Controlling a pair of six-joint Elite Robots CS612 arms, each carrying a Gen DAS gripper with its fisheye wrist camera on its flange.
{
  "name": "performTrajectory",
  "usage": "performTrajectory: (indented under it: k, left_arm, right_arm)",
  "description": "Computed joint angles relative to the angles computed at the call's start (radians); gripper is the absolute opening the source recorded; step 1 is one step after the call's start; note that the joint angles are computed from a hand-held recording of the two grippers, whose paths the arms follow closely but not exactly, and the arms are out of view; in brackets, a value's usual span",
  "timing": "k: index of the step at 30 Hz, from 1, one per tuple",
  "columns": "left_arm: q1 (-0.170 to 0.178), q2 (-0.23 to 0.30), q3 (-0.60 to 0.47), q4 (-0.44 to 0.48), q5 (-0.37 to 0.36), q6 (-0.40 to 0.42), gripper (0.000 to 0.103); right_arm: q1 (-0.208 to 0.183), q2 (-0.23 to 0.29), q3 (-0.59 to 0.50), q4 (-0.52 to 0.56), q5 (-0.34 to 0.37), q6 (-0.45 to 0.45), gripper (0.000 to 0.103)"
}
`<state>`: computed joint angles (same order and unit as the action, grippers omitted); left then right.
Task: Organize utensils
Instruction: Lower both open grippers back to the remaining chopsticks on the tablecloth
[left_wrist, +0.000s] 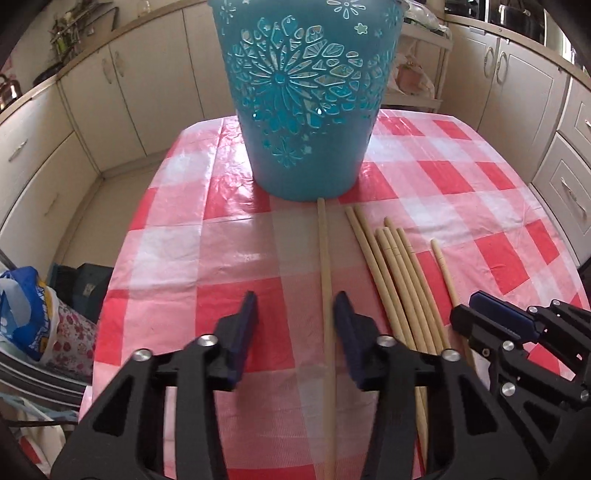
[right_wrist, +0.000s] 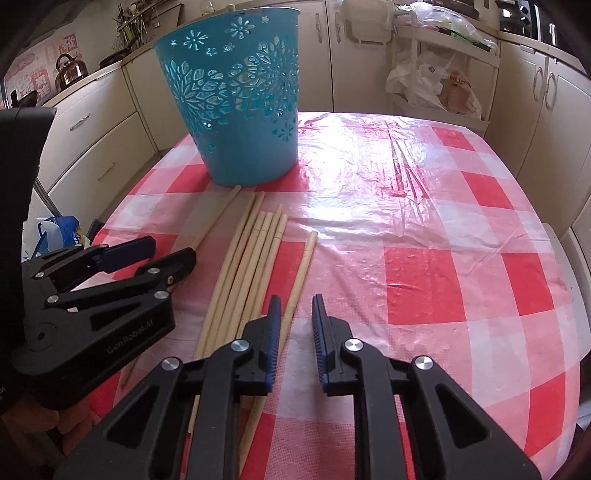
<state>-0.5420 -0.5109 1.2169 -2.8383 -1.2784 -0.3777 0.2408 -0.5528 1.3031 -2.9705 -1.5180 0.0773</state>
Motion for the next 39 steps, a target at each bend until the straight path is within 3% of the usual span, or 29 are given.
performTrajectory:
  k: [2,4,10,13,17,24,28,30,32,34,39]
  left_arm:
    - [0.000,-0.008,0.008,0.012,-0.022,-0.012,0.018]
    - [0.004,-0.021,0.025,0.018,-0.063,-0.053,0.013]
    - [0.016,-0.061,0.098,-0.020,-0.198,-0.153,0.012]
    - [0.015,-0.063,0.100,-0.039,-0.171,-0.143,0.013]
    - [0.022,-0.040,0.043,-0.018,-0.145,-0.109,0.024]
    - [0.035,0.015,-0.069,0.021,-0.176,-0.033,0.031]
    - [0.029,0.036,-0.109,0.055,-0.148,-0.006,0.031]
    - [0.030,0.044,-0.122,0.078,-0.148,-0.003,0.024]
    - [0.028,0.044,-0.116,0.066,-0.158,0.001,0.005]
    - [0.023,0.034,-0.095,0.052,-0.138,-0.017,0.005]
    - [0.028,-0.007,0.002,-0.019,-0.142,-0.154,0.004]
  right_arm:
    - [0.000,0.001,-0.003,0.005,0.004,-0.012,0.009]
    - [-0.001,-0.002,-0.001,0.011,0.003,-0.030,0.008]
    - [-0.009,-0.010,0.008,0.028,0.014,-0.049,0.007]
    - [-0.012,-0.009,0.002,0.041,0.018,-0.048,0.007]
    - [-0.009,-0.002,-0.011,0.041,0.013,-0.046,0.007]
    - [-0.013,0.003,-0.017,0.038,0.030,-0.035,0.007]
    - [-0.015,0.002,-0.015,0.033,0.034,-0.032,0.007]
    - [-0.015,0.002,-0.014,0.029,0.034,-0.035,0.007]
    - [-0.015,0.003,-0.013,0.024,0.034,-0.034,0.007]
    - [-0.015,0.002,-0.010,0.021,0.033,-0.033,0.007]
    - [-0.019,-0.004,0.002,0.018,0.040,-0.020,0.007]
